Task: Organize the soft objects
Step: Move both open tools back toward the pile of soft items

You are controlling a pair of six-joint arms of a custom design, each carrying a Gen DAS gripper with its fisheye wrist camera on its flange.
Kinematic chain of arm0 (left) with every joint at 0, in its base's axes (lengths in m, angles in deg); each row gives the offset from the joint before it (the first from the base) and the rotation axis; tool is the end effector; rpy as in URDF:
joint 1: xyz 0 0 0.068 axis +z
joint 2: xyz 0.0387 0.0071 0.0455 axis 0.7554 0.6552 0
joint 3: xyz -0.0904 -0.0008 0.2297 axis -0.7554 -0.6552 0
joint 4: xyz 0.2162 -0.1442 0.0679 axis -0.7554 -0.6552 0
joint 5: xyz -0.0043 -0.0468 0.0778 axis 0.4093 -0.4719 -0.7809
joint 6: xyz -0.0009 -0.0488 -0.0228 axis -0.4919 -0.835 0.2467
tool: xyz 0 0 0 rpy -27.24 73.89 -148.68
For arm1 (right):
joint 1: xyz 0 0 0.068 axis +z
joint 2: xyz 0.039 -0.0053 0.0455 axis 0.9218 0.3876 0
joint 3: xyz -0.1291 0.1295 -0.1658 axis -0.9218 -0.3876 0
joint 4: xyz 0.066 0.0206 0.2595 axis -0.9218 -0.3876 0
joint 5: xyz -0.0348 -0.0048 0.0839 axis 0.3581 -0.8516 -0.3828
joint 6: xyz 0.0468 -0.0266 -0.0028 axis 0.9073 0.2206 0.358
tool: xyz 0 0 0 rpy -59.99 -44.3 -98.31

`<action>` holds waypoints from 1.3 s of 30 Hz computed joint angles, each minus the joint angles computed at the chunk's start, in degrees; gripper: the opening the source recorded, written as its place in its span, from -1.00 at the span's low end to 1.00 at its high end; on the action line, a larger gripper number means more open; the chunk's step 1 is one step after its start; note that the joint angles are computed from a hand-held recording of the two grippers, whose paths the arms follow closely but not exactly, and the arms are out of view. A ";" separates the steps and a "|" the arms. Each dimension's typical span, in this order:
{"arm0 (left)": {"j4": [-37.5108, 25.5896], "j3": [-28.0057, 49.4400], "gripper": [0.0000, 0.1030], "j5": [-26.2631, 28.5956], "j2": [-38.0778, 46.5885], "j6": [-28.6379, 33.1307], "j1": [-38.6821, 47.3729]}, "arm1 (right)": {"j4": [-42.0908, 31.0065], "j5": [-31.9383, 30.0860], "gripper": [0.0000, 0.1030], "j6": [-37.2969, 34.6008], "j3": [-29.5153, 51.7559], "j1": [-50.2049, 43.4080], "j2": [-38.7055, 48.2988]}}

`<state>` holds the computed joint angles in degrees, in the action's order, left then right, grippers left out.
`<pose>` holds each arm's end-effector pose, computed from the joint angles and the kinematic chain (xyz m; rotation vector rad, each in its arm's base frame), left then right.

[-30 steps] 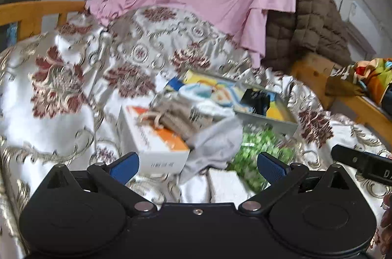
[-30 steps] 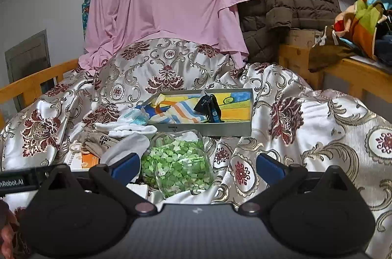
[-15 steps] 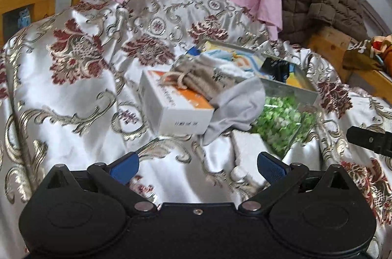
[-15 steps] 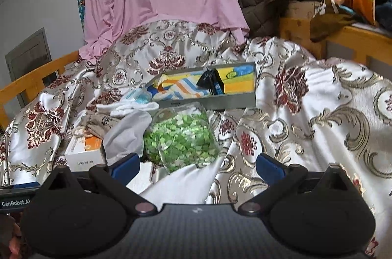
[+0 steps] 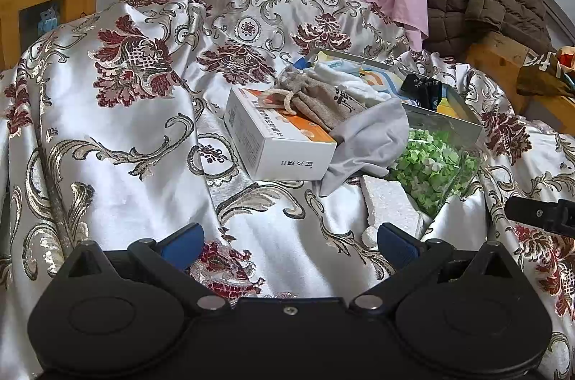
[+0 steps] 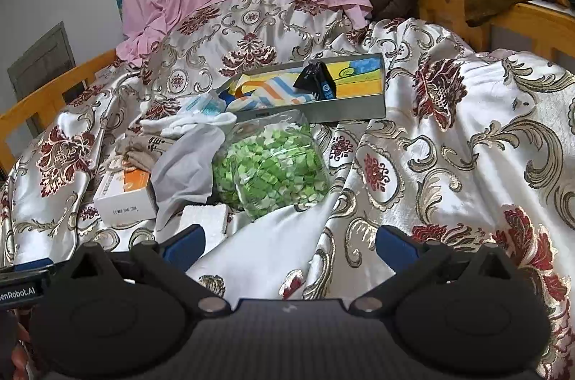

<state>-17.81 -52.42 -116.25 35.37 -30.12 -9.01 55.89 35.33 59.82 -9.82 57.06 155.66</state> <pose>0.1397 -0.1729 -0.0024 -0.5094 2.1516 0.0026 0.2416 -0.0241 0.0116 -0.3287 2.1831 0.4196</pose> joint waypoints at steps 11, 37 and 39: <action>0.98 -0.23 0.99 0.25 -0.38 3.41 0.92 | 5.85 -1.30 0.99 -0.67 -0.60 2.44 3.03; 7.53 -8.65 0.99 1.74 -9.63 16.41 6.47 | 14.01 -3.51 0.99 -2.08 0.29 5.71 9.08; 8.74 -9.57 0.99 1.77 -9.54 16.10 6.55 | 15.27 -2.93 0.99 -2.29 0.50 6.44 10.11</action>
